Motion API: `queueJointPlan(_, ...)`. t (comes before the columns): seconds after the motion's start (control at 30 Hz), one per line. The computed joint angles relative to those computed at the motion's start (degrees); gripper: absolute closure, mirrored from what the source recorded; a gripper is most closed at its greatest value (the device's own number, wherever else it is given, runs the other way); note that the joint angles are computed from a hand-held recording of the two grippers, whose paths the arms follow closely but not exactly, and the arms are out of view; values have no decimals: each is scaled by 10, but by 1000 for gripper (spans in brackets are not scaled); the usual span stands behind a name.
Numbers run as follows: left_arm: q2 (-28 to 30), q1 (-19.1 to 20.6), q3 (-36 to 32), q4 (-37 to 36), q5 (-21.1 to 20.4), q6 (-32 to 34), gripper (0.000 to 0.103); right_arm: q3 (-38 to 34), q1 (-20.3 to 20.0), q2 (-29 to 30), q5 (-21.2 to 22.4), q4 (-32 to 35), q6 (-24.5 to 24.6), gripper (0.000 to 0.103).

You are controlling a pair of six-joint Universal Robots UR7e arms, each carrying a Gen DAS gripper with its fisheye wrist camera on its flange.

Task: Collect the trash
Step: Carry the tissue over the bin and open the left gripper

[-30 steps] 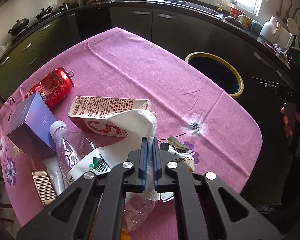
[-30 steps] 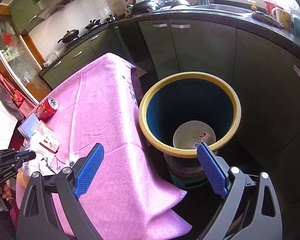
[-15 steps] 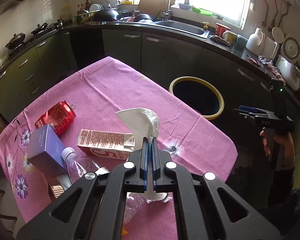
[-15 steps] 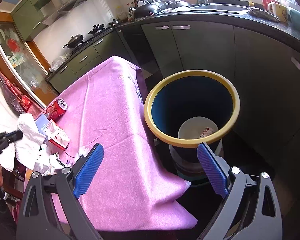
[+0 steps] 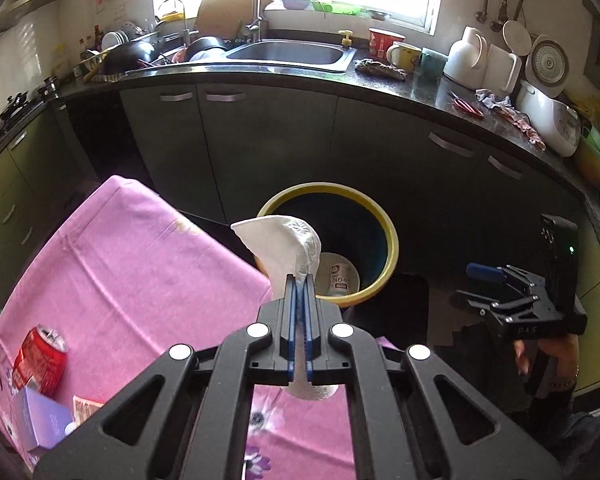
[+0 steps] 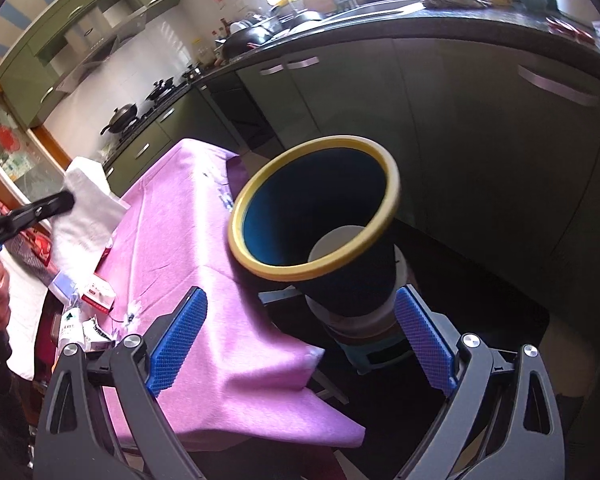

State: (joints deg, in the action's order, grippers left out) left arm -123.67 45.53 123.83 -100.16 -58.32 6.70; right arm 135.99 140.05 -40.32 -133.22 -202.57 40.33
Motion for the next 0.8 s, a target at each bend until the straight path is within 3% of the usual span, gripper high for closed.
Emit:
queueJointPlan(0.27,172,40,39,-185,-15,39,100,71,-31,-9,4,-78,27,9)
queueJointPlan(0.5,295,76,42,-274,-2,41,99,102,-62,4,20,-138,19,9)
queueJointPlan(0.57,320,87,37,-281,5,35,84,106,-68,6,24,-147,16,9)
queueJointPlan(0.6,329,89,38,-290,13,35,68,109,-71,8,27,-155,13,9)
queueJointPlan(0.63,335,88,42,-301,23,36,62,110,-74,8,29,-158,11,9)
queueJointPlan(0.8,315,79,46,-287,30,25,56,112,-78,10,31,-162,7,9)
